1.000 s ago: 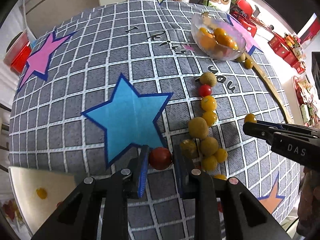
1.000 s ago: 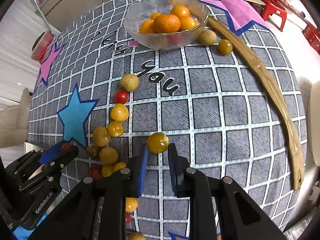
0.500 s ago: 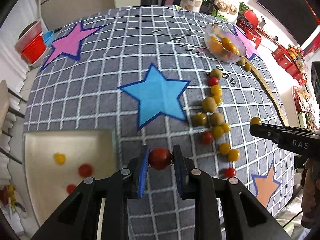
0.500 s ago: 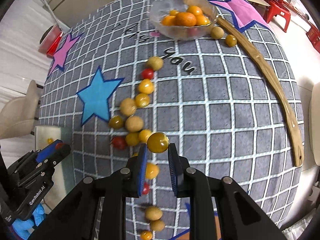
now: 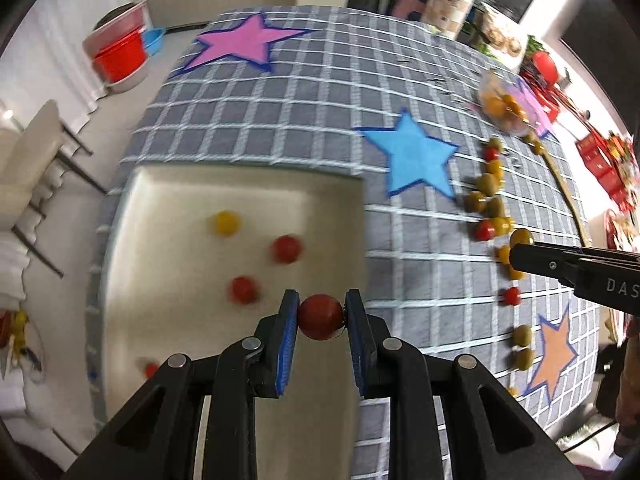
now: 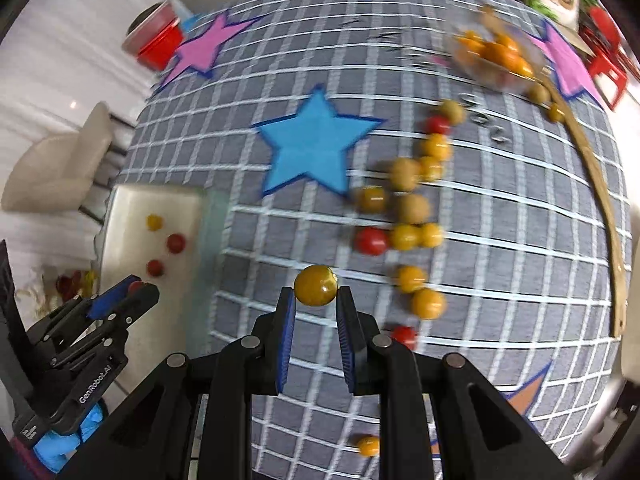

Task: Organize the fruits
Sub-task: 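Carry both tomatoes to the cream tray and open both tools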

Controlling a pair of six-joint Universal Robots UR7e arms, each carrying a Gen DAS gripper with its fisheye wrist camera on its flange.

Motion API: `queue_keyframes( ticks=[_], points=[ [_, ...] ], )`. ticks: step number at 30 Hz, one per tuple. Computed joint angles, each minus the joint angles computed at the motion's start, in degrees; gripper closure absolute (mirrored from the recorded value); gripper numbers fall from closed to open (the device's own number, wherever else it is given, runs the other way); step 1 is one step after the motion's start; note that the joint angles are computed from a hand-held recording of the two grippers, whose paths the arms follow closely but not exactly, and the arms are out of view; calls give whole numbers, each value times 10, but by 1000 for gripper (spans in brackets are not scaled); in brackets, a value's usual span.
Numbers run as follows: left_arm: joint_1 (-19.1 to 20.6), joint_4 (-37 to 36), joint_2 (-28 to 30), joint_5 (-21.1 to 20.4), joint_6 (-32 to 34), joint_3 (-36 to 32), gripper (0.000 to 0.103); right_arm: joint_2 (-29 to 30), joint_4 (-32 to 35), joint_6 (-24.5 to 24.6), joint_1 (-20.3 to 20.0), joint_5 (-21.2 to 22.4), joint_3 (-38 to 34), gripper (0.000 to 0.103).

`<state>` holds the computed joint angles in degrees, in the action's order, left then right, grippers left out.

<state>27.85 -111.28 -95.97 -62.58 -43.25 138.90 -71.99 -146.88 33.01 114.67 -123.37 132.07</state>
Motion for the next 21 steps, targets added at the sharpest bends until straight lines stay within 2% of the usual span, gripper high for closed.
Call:
queue_keyframes(
  ticks=[5, 9, 15, 21],
  points=[
    [20, 59, -52, 31, -27, 3, 78, 58, -2, -17, 22, 20, -39, 80],
    [48, 78, -65, 64, -26, 2, 78, 106, 0, -38, 32, 34, -77, 80],
    [102, 53, -45, 98, -4, 0, 78, 171, -10, -63, 25, 51, -127, 81],
    [133, 16, -9, 118, 21, -2, 78, 224, -19, -73, 11, 49, -166, 81]
  ],
)
